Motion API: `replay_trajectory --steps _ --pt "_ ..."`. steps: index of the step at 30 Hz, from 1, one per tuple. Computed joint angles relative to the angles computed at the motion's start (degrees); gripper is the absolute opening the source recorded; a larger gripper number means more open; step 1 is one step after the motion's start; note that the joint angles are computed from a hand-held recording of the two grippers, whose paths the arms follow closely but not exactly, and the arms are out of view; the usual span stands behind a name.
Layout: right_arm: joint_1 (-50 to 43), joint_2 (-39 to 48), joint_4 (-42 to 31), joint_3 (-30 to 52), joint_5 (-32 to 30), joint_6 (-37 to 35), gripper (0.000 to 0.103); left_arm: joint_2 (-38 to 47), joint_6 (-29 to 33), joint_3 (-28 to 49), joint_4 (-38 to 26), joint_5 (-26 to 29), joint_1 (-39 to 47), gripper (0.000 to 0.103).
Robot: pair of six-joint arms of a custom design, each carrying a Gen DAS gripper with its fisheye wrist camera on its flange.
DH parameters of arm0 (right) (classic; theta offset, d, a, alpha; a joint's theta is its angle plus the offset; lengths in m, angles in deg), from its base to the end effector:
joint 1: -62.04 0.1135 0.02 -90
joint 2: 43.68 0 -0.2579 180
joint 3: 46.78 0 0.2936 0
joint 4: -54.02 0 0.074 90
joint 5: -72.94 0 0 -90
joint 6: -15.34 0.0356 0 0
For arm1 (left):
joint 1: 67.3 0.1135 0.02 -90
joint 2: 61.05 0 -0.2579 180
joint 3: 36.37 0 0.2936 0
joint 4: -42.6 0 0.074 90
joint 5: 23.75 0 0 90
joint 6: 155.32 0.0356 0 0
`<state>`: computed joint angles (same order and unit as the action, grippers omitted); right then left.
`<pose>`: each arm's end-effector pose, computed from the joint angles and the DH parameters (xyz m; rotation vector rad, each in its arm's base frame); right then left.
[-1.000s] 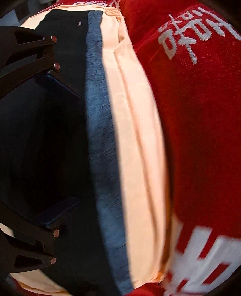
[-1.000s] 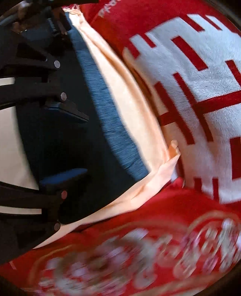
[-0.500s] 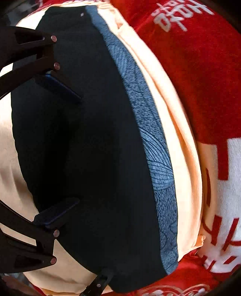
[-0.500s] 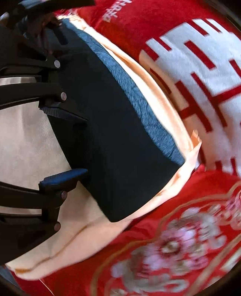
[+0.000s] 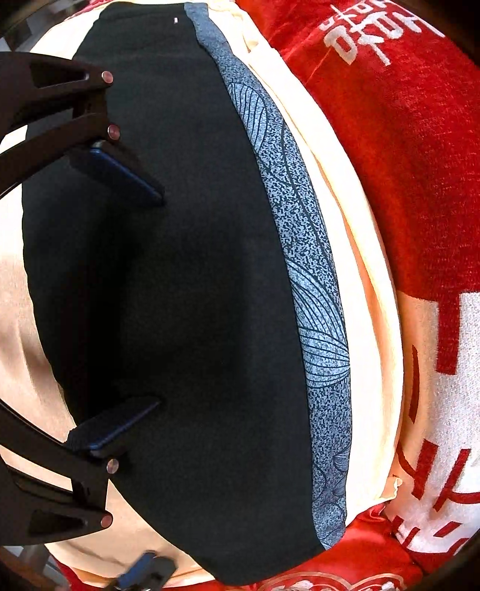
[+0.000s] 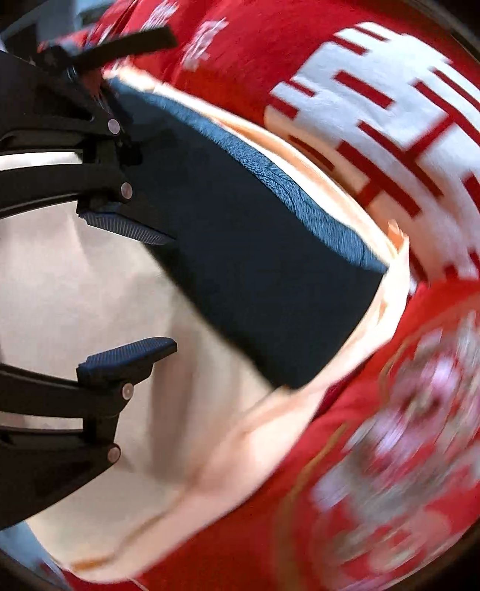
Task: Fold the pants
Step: 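Fold the trouser end with the right gripper toward the left gripper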
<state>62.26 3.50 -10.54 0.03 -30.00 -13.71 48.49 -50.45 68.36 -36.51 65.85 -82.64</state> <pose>0.1843 0.0087 0.2023 1.3635 2.4680 0.5941 0.3959 -0.1083 0.2229 0.7905 2.9307 0.0099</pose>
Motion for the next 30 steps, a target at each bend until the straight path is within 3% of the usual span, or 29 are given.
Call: replay_trajectory --steps 7,11,20,26,30 --pt "-4.06 -24.30 -1.17 -11.43 -6.33 9.75 0.056 -1.37 4.42 -5.12 3.73 0.73 4.57 0.103" --pt "-4.97 -30.01 1.34 -15.29 -7.64 13.67 0.056 -1.34 4.78 -5.40 4.22 0.73 4.99 0.103" --pt "-6.41 -26.11 15.78 -20.14 -9.97 15.81 0.056 -2.06 3.87 -6.86 5.49 0.51 4.59 0.103" --pt "-7.01 -31.76 20.98 -25.25 -8.61 18.83 0.056 -2.97 4.03 -7.46 5.35 0.78 4.87 0.103" --pt "-8.17 -25.30 28.30 -24.77 -8.70 16.84 0.056 -3.40 3.71 -8.01 5.70 0.59 4.87 0.103"
